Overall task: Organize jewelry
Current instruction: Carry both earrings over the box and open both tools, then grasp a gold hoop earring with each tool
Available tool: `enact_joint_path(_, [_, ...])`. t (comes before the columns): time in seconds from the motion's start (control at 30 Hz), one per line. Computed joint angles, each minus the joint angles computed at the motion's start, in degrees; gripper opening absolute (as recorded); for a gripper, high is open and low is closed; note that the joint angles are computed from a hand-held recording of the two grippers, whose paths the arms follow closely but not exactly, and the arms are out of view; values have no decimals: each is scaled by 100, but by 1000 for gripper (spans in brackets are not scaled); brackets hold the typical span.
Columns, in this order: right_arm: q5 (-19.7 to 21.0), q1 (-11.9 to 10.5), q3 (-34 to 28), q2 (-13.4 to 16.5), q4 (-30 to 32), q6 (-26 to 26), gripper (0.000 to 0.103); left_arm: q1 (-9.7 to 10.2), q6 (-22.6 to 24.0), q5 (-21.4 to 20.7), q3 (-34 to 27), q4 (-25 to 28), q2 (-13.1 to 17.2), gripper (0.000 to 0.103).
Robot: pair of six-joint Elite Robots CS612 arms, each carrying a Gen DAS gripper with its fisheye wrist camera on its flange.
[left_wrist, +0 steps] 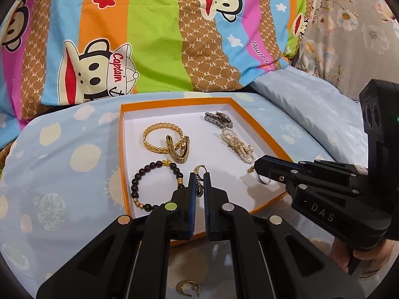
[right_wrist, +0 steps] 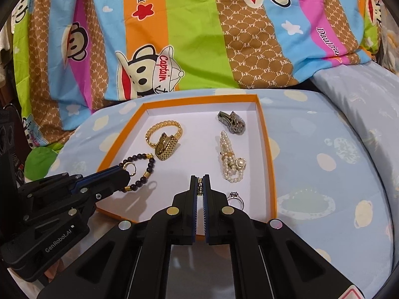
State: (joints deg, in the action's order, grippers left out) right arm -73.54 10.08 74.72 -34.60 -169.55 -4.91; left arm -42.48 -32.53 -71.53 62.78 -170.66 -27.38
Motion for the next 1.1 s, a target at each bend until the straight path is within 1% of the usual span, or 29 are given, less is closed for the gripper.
enact_joint_path(0.1, [-74,12,3,16,-42,-16,5,10,-30,0,-7,53,14,5])
enact_joint_path(0.17, [-109,14,30,6,-116,-31,8,18,-51,-23,10,48,13,9])
enact_joint_path(0.23, [-117,8,66,-11,-224,-7,9,16,-89,46,29,-12,7,31])
enact_joint_path(0.27, [-108,3,81,-18,-261,7,10,11,-127,125,85,-135,-13,35])
enact_joint_path(0.3, [-97,-2,98,-28,-304,22,10,11,-155,165,133,-241,-35,36])
enact_joint_path(0.43, [-92,-16,145,-61,-430,48,10,49,-379,243,284,-482,-126,36])
enact_joint_path(0.57, [-102,-16,237,-123,-542,50,10,67,-582,390,456,-565,-236,36])
enact_joint_path(0.7, [-188,3,541,-288,-831,-60,10,50,-652,492,679,-678,-365,36])
enact_joint_path(0.83, [-83,-3,936,-486,-1005,-170,10,-11,-713,505,1008,-813,-521,36])
enact_joint_path(0.9, [53,-5,1180,-594,-1052,-202,14,-75,-713,578,1179,-788,-592,36])
enact_joint_path(0.97, [205,3,1389,-675,-1065,-249,27,-130,-710,584,1327,-756,-646,36])
enact_joint_path(1.03, [304,34,1548,-735,-1021,-373,32,-170,-777,535,1480,-735,-697,36])
enact_joint_path(1.1, [344,72,1656,-766,-998,-517,34,-187,-881,403,1597,-691,-738,36])
